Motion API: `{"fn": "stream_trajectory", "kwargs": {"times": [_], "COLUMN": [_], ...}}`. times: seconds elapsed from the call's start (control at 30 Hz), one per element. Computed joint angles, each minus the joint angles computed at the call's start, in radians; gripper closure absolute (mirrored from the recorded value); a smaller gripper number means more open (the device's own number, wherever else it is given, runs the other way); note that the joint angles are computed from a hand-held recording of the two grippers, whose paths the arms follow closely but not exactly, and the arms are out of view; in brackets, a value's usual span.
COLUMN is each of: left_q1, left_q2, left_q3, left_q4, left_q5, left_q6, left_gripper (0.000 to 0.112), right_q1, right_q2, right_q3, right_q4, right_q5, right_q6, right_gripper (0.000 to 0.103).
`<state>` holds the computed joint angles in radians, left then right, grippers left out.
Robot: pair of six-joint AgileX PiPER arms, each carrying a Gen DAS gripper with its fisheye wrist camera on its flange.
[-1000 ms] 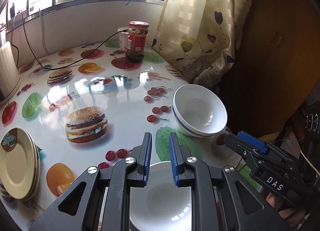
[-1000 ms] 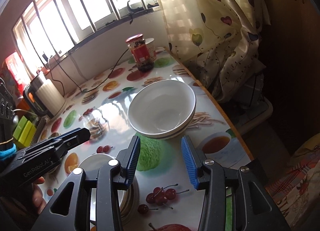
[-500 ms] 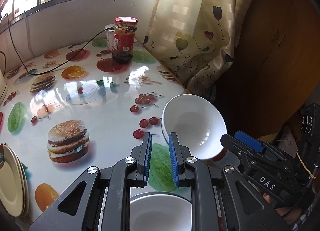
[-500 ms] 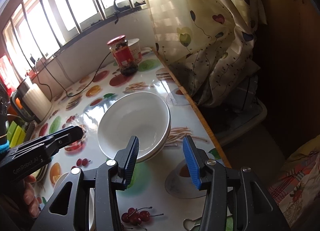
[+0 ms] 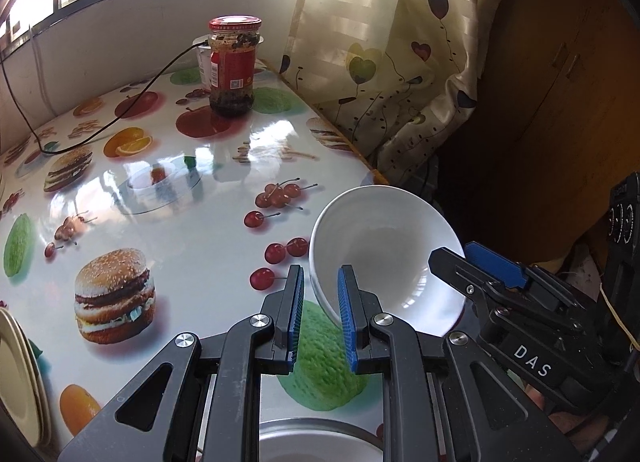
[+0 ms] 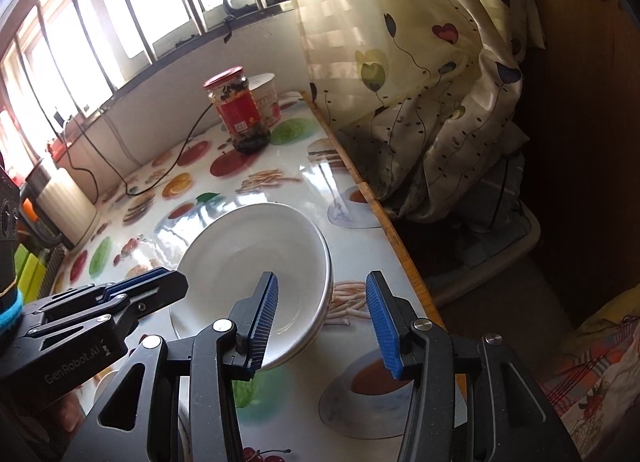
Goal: Organize plates and bowls
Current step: 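Close the left tool on another white bowl rim while the right tool grips it, then lift the second white bowl and carry it toward the bowl in the steel bowl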
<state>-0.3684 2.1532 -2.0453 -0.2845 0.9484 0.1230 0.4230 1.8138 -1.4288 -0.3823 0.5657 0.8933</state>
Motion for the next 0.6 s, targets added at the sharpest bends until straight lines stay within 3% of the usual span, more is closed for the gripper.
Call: {"fn": "stream_trajectory", "kwargs": {"times": [0.13,0.43,0.6], "left_q1": [-0.009,-0.013,-0.014], "left_q2": [0.005,0.029,0.042], "left_q3": [-0.005,-0.031,-0.043], "left_q4": [0.011,0.019,0.025], "left_q5": [-0.003,0.010,0.021], "left_q6": [-0.011,-0.032,-0.038], "left_gripper": [0.094,0.094,0.094], "right_q1": [-0.006,-0.012,-0.012], "right_q2": [0.014,0.040,0.049], "right_q3": [-0.012,-0.041,-0.048], "right_q4": [0.025,0.056,0.045], "right_q5": [-0.013,-0.007,-0.005], "right_q6": [-0.029,-0.079,-0.067], "right_gripper": [0.060,0.080,0.083]}}
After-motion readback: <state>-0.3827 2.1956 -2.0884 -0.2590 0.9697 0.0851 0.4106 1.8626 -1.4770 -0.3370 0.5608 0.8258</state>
